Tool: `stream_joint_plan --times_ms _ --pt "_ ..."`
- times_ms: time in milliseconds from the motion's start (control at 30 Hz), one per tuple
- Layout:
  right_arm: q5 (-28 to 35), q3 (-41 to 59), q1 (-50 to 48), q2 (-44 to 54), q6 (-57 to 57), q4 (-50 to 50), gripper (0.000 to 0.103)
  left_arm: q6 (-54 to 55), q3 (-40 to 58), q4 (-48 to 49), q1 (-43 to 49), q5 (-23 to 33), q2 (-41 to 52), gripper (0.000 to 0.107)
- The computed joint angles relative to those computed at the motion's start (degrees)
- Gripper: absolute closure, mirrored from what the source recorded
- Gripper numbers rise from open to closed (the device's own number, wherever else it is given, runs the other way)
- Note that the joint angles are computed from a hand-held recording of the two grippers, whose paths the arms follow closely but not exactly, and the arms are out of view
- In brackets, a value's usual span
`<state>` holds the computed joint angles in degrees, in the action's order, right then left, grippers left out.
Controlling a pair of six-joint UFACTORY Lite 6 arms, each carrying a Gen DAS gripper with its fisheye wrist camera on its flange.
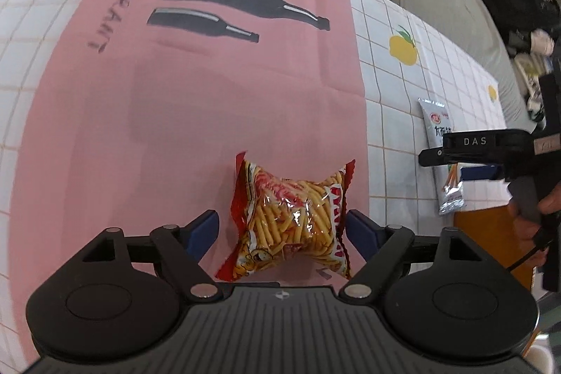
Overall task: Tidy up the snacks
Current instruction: 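Carry the chip bag and spicy-strip pack over the orange box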
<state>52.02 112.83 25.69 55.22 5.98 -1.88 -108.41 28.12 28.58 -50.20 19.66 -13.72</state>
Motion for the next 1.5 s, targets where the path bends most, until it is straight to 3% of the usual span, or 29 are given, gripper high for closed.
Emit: stream_joint_plan --times_ms 100,233,267,533,767,933,1100,1267,1400,1500 --pt "-1.53 -2.22 -1.06 -1.32 -0.05 1.47 0.024 -7.75 -1.95 5.00 -0.74 -2.42 -0.95 0.012" --pt "-6.70 -10.37 -0.17 -7.03 -1.18 1.48 0.048 -16.10 -0.93 12.32 -3.12 -1.64 0.34 0.021" --pt "-7.82 -12.66 0.36 -8.47 -1.70 1.39 0.050 -17.26 -0.46 13.55 -3.72 -1.20 0.84 0.025" --pt "-19.41 -34.43 4.57 -22.51 -6.52 3.34 0.054 -19.90 3.01 15.56 -8.49 4.34 3.50 0.043" --pt "-24.36 -49.74 6.79 -34.16 -14.52 14.71 0.056 -33.76 3.29 19.50 -17.85 10.44 3.13 0.045" --pt "-27.51 -64.58 7.62 -47.72 -21.45 22.84 0.057 -43.42 5.09 20.13 -26.47 17.36 3.11 0.045" --pt "-24.97 -77.11 4.68 -63.69 -30.89 33.95 0.057 -49.33 8.89 19.84 -34.38 23.91 4.53 0.046" --pt "-18.12 -84.41 1.32 -80.74 -31.18 35.88 0.057 -49.59 16.46 18.87 -40.10 30.70 7.87 0.046" --pt "-8.38 -86.35 -4.66 -95.48 -31.12 34.61 0.057 -46.79 24.67 18.31 -42.86 35.66 12.12 0.047" --pt "2.17 -85.39 -15.48 -102.74 -37.77 37.96 0.057 -43.38 31.84 18.56 -43.92 38.76 15.80 0.047"
